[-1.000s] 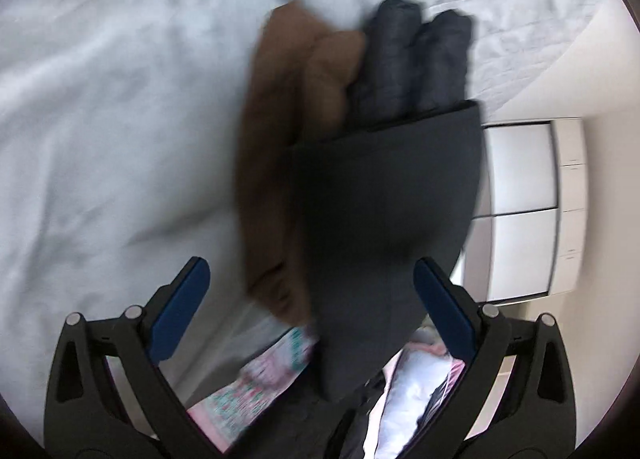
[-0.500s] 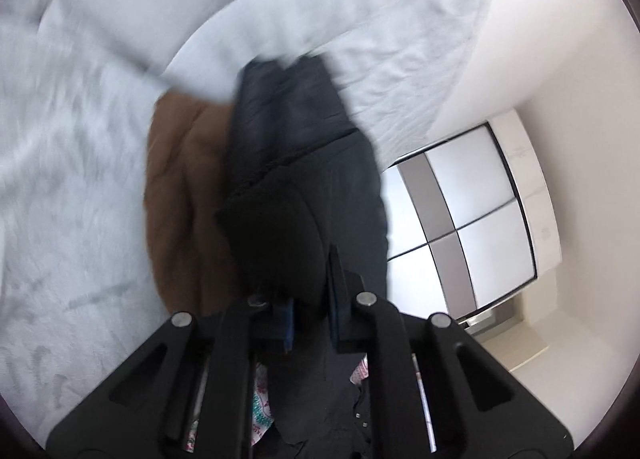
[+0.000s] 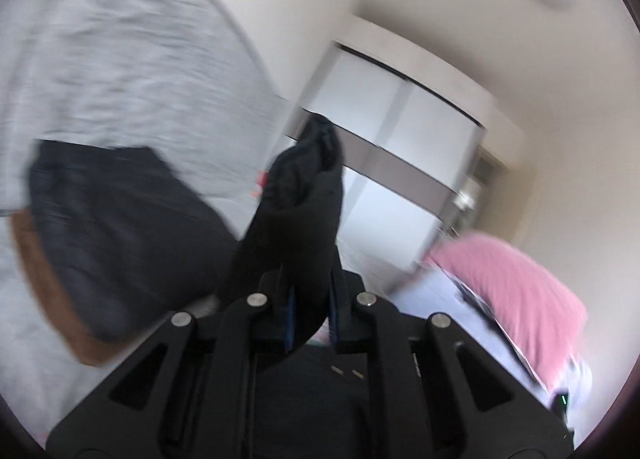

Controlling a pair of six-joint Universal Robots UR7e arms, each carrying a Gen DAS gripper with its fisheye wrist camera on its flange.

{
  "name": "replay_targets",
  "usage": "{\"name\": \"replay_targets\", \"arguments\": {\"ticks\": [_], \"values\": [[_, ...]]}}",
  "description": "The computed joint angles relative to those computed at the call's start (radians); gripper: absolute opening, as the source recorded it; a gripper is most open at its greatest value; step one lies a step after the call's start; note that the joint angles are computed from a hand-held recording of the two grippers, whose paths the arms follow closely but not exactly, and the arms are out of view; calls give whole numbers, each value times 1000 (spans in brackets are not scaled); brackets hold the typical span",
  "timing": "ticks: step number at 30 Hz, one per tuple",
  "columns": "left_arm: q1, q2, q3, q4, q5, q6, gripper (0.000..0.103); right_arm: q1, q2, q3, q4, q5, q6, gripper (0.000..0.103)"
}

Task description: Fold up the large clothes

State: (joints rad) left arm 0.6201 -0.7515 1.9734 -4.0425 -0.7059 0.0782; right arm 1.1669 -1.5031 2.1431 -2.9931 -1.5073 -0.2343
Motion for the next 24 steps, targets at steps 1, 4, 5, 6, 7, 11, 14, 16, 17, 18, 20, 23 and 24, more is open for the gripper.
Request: {"name": "replay_targets", "arguments": {"ticks": [1, 4, 5, 6, 7, 11, 14, 16, 17, 18, 20, 23, 24], "values": [[-3, 26, -22, 45, -28, -11, 14, -3, 0, -1, 0, 3, 3, 81], [-2, 97, -82, 196, -115, -64, 14, -12, -5, -1, -5, 14, 12, 81], [1, 116, -99, 232, -137, -74, 14, -18, -9, -1, -4, 22, 16, 81], [2, 146, -124, 285, -162, -89, 14, -22, -12, 0, -4, 29, 20, 81], [3, 168, -143, 325, -177, -101, 14, -26, -15, 0, -5, 35, 24, 81], [4, 272, -228, 500, -214, -187, 14, -44, -22, -1, -5, 47, 38, 81], [5, 337, -278, 616, -213, -247, 14, -56, -23, -6, 2, 54, 50, 81], [8, 357, -296, 728, -220, -296, 16, -68, -26, -9, 12, 63, 60, 81], [13, 358, -303, 772, -228, -313, 19, -72, -27, -12, 20, 66, 65, 81], [18, 356, -303, 818, -240, -332, 20, -75, -28, -14, 27, 67, 70, 81], [23, 352, -288, 848, -265, -344, 26, -78, -26, -20, 38, 65, 77, 81], [27, 327, -277, 931, -306, -329, 47, -73, -22, -26, 39, 52, 81, 81], [20, 324, -278, 961, -305, -311, 48, -72, -20, -28, 38, 46, 85, 81]]}}
